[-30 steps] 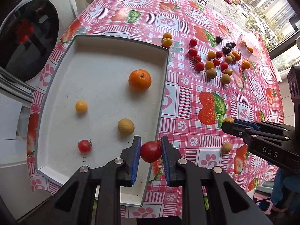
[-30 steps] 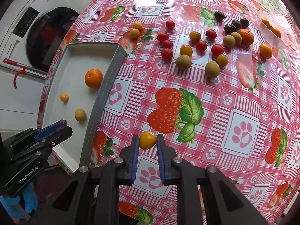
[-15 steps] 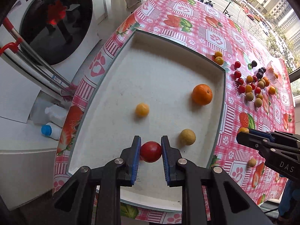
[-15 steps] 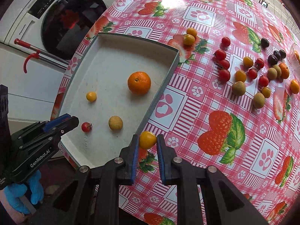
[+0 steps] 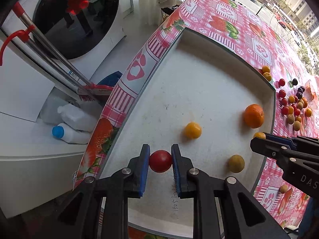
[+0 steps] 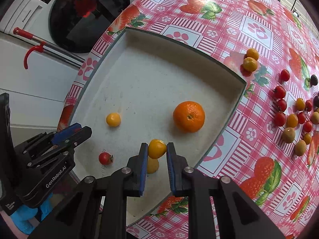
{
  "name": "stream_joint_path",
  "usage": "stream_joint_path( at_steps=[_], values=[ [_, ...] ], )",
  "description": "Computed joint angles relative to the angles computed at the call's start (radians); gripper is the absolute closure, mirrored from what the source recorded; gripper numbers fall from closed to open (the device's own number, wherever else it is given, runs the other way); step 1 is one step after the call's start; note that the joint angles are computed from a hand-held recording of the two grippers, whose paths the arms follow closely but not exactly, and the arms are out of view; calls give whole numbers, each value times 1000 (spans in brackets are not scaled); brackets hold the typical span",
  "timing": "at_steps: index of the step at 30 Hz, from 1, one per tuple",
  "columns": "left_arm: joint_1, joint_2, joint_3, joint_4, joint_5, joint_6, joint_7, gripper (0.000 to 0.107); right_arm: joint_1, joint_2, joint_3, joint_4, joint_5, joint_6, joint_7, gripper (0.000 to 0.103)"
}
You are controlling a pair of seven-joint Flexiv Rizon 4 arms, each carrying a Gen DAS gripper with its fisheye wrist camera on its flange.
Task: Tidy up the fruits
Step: 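Carry the red tomato with the left gripper while the right gripper carries the yellow tomato to the tray, then open the left gripper in the tray while the right gripper releases the yellow tomato, then move both open grippers back toward the fruits on the cloth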
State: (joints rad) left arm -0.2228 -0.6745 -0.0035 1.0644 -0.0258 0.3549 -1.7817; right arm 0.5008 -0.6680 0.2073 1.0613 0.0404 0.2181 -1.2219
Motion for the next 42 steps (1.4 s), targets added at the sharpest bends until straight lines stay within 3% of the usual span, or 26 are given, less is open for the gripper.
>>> stream_joint_path(
  at_steps=[13,14,15,16,19,21,22,31,42],
  values=[
    [-10,-44,10,-46,31,-82,12,81,30,-99,2,-103,1,-101,-24,82],
    [-12,-47,11,-53,36,-89,15,69,31,-103,2,-107,4,-109,-26,82],
    [-12,-48,11,-57,36,-93,17,40,35,-106,1,-109,3,-111,-27,79],
    [-20,-47,19,-61,50,-91,9,31,34,-111,4,-112,11,-105,-29,75],
    [-23,-49,23,-69,61,-112,2,30,38,-112,-1,-115,8,-112,-28,59],
    [-18,-49,18,-68,54,-123,3,30,31,-109,-5,-113,16,-116,-10,26],
    [-19,-49,18,-71,58,-128,11,30,14,-105,0,-115,38,-111,0,18],
    [-50,-50,10,-111,76,-170,47,30,-19,-6,6,-1,72,23,49,15],
    [-101,-61,-14,-159,72,-178,118,30,-74,176,-21,239,-3,69,146,15]
  ],
)
